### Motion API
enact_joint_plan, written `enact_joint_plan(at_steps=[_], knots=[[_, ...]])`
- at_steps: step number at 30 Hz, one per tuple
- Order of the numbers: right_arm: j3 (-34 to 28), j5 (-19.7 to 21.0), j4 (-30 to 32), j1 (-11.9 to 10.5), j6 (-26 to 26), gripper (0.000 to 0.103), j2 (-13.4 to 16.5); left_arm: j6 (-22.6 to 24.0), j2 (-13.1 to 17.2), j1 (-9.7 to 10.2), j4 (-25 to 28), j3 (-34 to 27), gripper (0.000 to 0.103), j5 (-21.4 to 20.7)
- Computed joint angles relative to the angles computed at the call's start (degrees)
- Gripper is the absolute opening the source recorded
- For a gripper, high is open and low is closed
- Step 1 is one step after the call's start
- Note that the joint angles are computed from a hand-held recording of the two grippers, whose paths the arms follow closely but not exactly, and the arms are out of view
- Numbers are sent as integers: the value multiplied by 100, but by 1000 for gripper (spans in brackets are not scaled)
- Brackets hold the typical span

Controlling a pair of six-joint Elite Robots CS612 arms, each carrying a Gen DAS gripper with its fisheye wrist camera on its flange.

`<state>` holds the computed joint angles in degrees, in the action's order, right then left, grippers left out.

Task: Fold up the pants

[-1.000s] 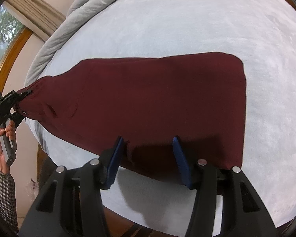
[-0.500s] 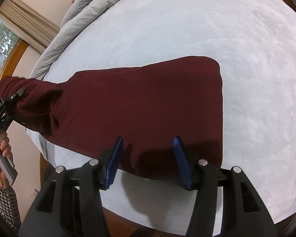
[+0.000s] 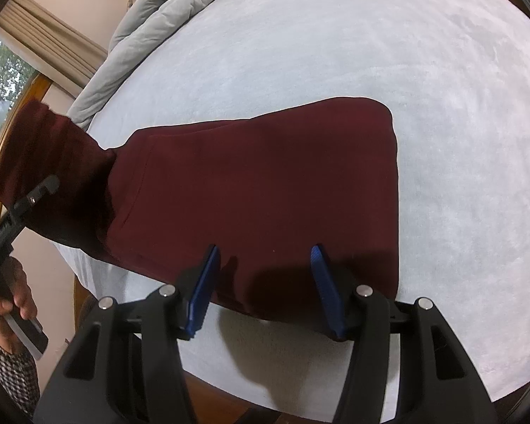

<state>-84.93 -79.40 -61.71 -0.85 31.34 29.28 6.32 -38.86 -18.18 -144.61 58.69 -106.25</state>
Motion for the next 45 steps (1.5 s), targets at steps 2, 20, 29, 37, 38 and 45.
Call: enact_joint_plan(at_steps=[2,20,29,37,38,45], knots=[[-9,24,-2,-9,-4,55,8,213,6,-58,142,-19,45,40],[39,278,-141,-66,145,65,-72,379,242,230,1584,-517,81,-2052],[765,1674,-1179,-133,538,85,-320,-1175,517,405,1639,-947,82,-663],[1393,2189,-1096,-76,907,85,-416,-1070,715,428,2171,-1189,82,-493],[1407,2208,-1083,-64,938,85,-393,-1082,731,435,2170,-1195,83,-521],[1511,2662,-1668,-63,1268,35,-256,-1145,859,504,2350,-1401,83,-720]])
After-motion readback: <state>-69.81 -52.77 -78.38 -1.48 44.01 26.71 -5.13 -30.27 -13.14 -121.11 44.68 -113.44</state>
